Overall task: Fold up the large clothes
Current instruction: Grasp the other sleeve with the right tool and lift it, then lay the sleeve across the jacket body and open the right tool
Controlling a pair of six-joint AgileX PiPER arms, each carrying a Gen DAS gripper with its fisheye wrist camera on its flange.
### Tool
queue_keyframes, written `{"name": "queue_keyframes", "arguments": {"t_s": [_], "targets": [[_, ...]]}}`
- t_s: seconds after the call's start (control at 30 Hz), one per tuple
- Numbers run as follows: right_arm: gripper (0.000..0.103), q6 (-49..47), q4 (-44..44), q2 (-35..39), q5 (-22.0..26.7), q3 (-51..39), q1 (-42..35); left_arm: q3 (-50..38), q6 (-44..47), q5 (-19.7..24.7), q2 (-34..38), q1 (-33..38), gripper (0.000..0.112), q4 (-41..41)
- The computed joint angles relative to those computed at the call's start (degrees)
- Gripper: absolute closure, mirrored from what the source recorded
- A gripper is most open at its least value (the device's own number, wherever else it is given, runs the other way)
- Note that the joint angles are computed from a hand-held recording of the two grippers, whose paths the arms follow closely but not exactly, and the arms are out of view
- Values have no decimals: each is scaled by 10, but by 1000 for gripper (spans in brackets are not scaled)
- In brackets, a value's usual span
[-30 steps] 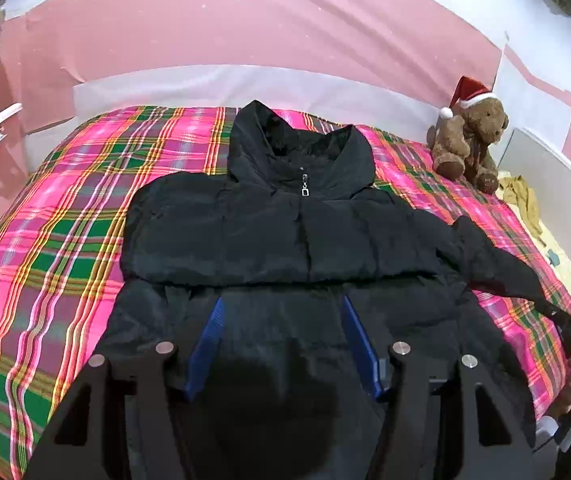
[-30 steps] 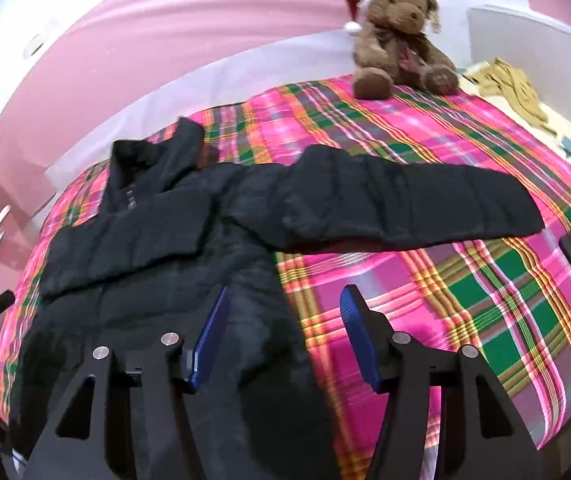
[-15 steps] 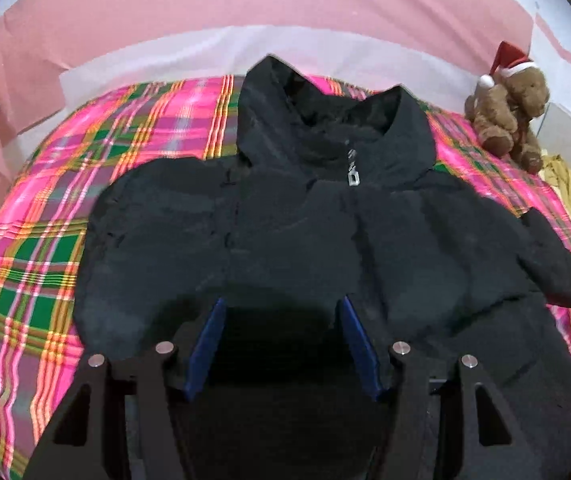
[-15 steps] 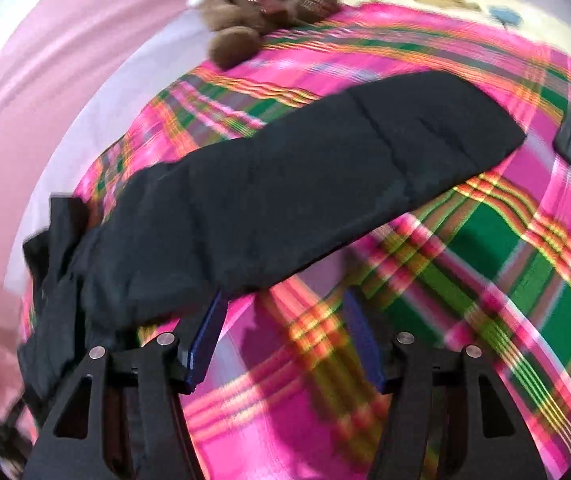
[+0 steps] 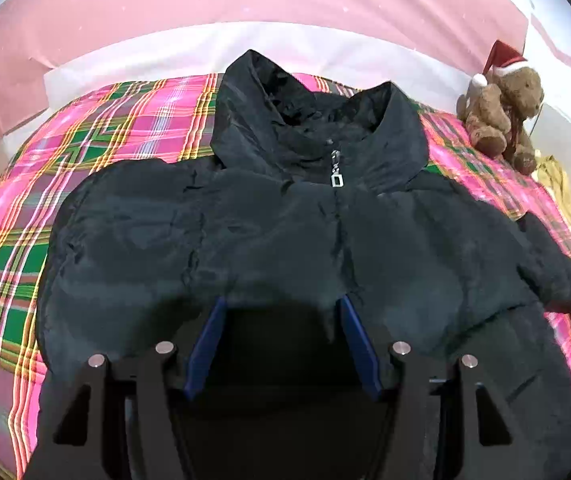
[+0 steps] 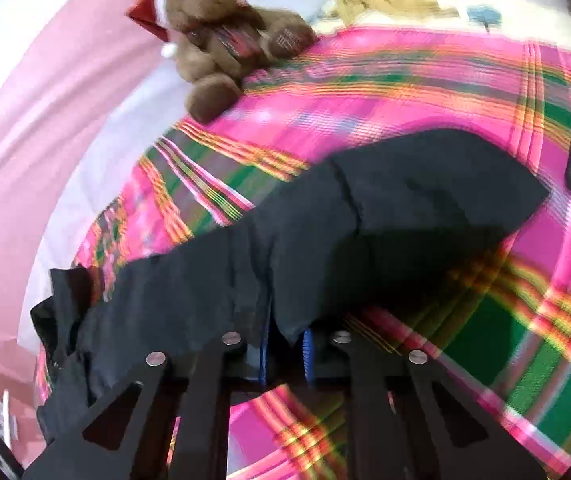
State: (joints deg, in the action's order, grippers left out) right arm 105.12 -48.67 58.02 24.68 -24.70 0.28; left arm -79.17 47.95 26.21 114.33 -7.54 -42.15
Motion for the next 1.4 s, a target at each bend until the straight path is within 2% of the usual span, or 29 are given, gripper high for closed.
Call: {"name": "queue_keyframes", "arguments": {"t_s": [0.1,0.23,0.37,0.53,0.7,0.87,1.07,1.1,1.13,1.17,1.2,1.23,1.27,1.33,1.4], "targets": [[93,22,-21,-43,116,-51,105,20,23,5,-27,4,51,-26],[93,55,-70,-45,265,-150,273,50,65,16,-69,17,51,-69],[93,39,-103,24,323,-267,383,73,109,39,-108,44,51,-111],[93,-16,-96,127,285,-384,416,85,145,67,-136,90,51,-147],[93,-94,-38,262,201,-489,398,95,173,89,-149,141,51,-177],[93,-196,67,410,107,-577,359,91,184,99,-142,187,51,-190],[90,-361,244,582,73,-700,333,87,198,105,-125,226,51,-209],[89,-382,269,600,69,-710,332,85,198,105,-122,229,51,-209],[82,-409,294,620,72,-726,329,82,198,105,-117,231,51,-209],[73,-430,312,634,68,-736,328,79,197,106,-113,232,51,-208],[68,-430,310,629,63,-728,334,78,198,106,-111,233,51,-208],[57,-436,310,628,55,-726,337,76,197,106,-107,233,51,-208],[49,-444,309,622,54,-724,342,74,194,106,-105,233,51,-205],[47,-450,300,600,57,-710,352,69,186,107,-102,230,51,-199],[45,-469,310,573,29,-683,355,66,176,109,-104,226,51,-194]]}}
